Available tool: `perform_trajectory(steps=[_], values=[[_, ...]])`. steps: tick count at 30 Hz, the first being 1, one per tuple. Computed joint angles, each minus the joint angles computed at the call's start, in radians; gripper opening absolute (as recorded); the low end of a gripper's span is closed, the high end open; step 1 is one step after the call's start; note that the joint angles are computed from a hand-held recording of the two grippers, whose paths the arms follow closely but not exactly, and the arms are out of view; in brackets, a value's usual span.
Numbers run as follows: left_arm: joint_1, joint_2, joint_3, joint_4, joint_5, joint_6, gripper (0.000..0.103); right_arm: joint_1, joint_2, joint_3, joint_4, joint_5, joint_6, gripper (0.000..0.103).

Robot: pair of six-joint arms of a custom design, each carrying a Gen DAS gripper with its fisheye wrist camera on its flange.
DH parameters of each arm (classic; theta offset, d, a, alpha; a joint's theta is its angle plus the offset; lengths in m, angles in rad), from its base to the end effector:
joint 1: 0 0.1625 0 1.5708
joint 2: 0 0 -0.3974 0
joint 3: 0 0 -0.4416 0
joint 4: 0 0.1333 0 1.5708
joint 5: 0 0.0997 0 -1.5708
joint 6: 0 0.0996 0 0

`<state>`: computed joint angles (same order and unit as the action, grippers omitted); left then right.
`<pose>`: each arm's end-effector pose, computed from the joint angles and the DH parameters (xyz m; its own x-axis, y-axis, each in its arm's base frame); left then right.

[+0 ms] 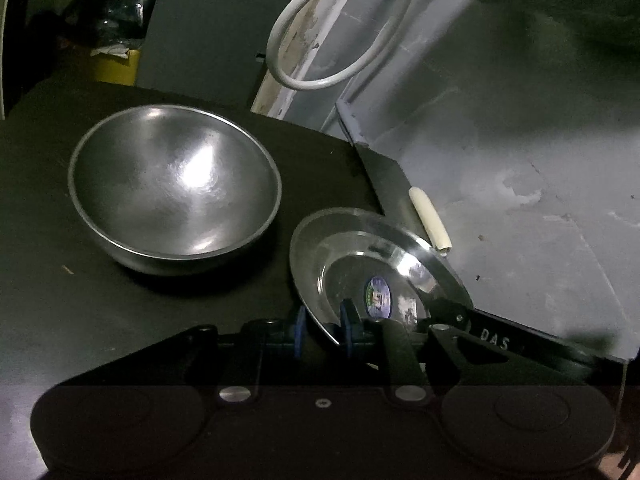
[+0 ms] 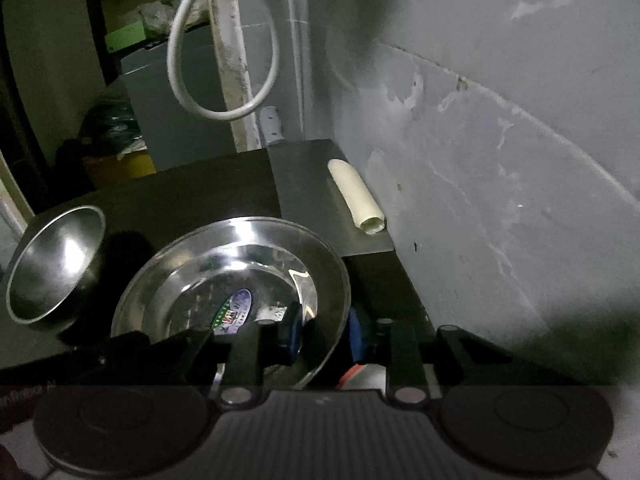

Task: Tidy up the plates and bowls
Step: 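Grasp the rim of the labeled flat steel plate with both grippers, then lift the labeled plate and lower it into the large steel bowl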

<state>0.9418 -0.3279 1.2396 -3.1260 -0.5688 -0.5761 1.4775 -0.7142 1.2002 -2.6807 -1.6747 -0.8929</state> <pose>-0.2707 -0.7412 -0.0417 -0.8711 -0.4295 -0.2384 -0.0046 0.4924 -0.8703 0.0452 -0.8374 0.1944 -0.6764 -0.5335 0.5078 -0.7195 0.6260 -0.3008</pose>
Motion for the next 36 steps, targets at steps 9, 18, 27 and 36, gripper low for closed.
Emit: perform_trajectory(steps=[9,18,27,36], values=[[-0.028,-0.053,0.097,-0.022,0.0,-0.035,0.021,-0.011,-0.1,0.127,-0.04,0.048,-0.044,0.024],[-0.093,-0.126,0.232,-0.101,0.013,-0.012,0.022,-0.026,-0.244,0.285,-0.074,0.126,-0.047,0.024],[-0.169,-0.241,0.408,-0.087,0.038,-0.063,0.022,-0.035,-0.413,0.472,-0.096,0.179,-0.057,0.024],[-0.256,-0.377,0.625,-0.025,0.104,-0.21,0.022,-0.052,-0.567,0.655,-0.09,0.261,-0.078,0.024]])
